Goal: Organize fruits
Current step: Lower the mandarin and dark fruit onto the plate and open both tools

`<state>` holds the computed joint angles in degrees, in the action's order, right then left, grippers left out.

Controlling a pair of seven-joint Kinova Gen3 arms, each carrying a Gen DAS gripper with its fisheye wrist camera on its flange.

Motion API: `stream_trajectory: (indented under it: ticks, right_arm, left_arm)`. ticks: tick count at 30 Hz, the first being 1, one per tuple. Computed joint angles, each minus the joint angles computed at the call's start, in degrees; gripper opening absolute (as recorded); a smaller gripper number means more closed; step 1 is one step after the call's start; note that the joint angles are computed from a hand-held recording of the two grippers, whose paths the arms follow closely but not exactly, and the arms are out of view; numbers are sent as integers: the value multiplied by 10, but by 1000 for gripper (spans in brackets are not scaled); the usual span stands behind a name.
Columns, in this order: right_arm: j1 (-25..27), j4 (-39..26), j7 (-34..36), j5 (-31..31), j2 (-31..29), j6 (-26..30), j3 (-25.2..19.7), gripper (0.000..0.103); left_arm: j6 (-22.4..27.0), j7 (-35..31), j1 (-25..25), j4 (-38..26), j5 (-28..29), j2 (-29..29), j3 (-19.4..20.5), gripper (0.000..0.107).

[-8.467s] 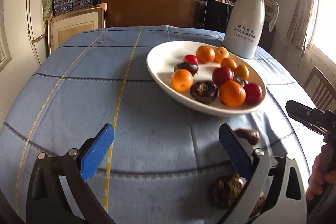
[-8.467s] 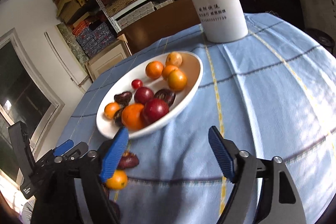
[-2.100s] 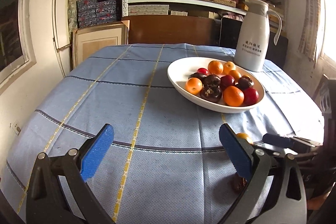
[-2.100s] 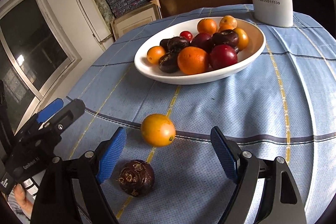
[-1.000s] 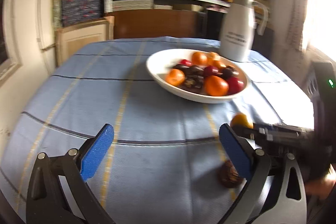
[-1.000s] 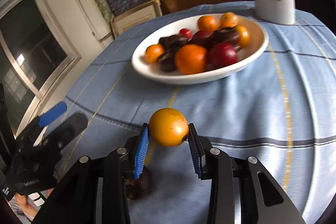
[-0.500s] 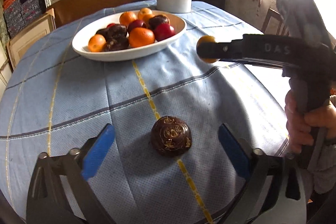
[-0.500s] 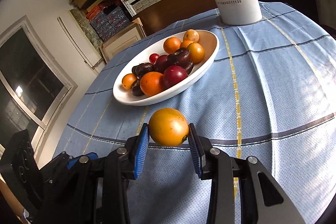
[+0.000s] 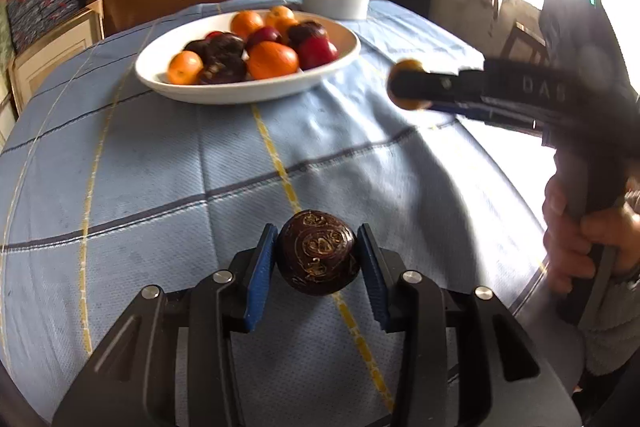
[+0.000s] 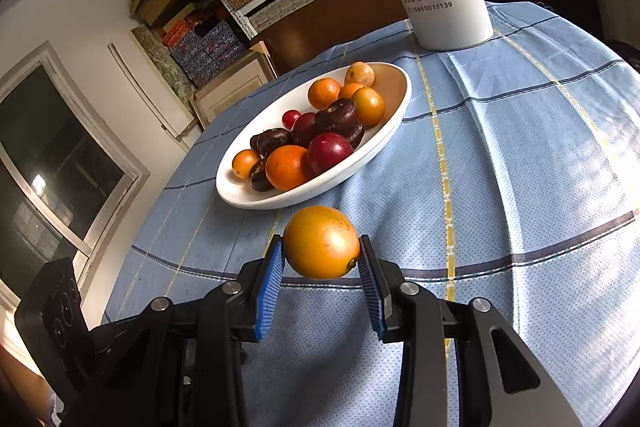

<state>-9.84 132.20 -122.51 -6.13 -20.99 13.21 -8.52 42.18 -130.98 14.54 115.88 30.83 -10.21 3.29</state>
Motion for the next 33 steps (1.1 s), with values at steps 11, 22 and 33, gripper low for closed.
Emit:
stream_trajectory:
  ticks: [11,22,33]
  right_arm:
    - [-41,-54,38,3,16,13,55,38]
    - [-9,-255,128,1,203,90,61,38]
    - [-3,-311,112,37,270,116,57,51]
  left_arm:
    - [2,36,-25,-113,-8,51,0,40]
    - [12,182,-40,-331,-114,234,42,40]
    - [-26,237,-40,-371,-163,297,58,71]
